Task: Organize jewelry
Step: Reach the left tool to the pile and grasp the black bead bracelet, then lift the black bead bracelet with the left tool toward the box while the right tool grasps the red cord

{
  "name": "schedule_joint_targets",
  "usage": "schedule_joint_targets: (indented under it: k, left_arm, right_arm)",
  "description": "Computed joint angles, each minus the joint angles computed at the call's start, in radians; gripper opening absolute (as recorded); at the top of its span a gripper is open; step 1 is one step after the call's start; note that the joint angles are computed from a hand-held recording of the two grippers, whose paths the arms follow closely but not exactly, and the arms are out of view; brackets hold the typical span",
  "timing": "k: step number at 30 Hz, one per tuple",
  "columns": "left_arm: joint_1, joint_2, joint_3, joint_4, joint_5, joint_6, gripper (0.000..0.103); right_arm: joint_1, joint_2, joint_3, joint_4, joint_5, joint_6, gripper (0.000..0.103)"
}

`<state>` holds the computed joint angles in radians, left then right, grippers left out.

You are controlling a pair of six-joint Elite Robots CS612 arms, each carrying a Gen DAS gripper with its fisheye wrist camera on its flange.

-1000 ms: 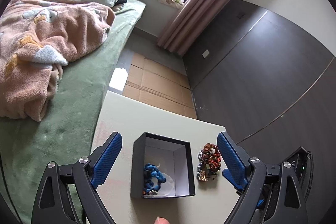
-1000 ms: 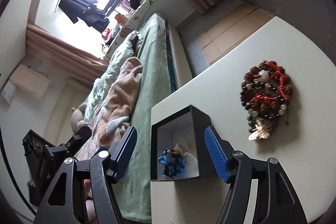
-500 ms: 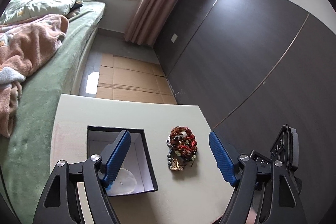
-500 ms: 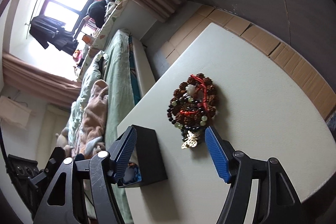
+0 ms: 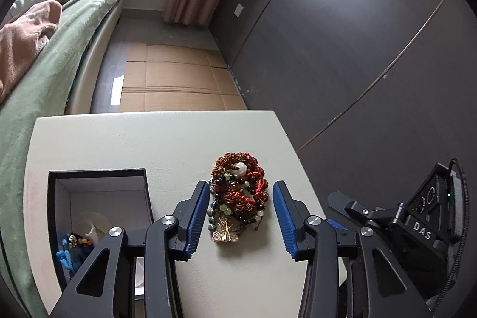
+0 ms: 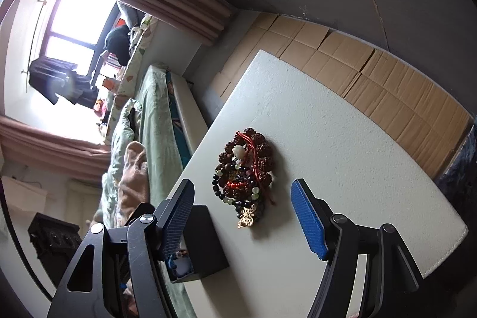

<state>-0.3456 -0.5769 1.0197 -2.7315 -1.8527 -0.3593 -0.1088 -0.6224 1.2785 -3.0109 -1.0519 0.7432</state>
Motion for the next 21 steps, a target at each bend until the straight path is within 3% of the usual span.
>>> schedule_joint_targets:
  k: [5, 14, 15, 18, 21]
  left_arm:
    - [-0.006, 0.042, -0.083, 0.134, 0.029, 0.02, 0.035]
    - [-0.017, 0.089, -0.16, 0.237, 0.073, 0.06, 0.034]
    - [-0.017, 0.093, -0.163, 0.242, 0.076, 0.057, 0.032]
    - [-0.017, 0.101, -0.173, 0.257, 0.07, 0.051, 0.012]
    - [-0.018, 0.096, -0.157, 0.235, 0.074, 0.052, 0.008]
  right_arm:
    - [-0.007, 0.006, -0.011, 0.015, 0.009, 0.017, 0.068]
    - [-0.018, 0.018, -0.033, 0.056, 0.038, 0.031, 0.068]
    - [-0.018, 0.019, -0.035, 0.058, 0.04, 0.032, 0.068]
    - [-0.019, 0.021, -0.037, 0.058, 0.048, 0.035, 0.068]
    - [-0.02, 0.024, -0.041, 0.062, 0.058, 0.037, 0.068]
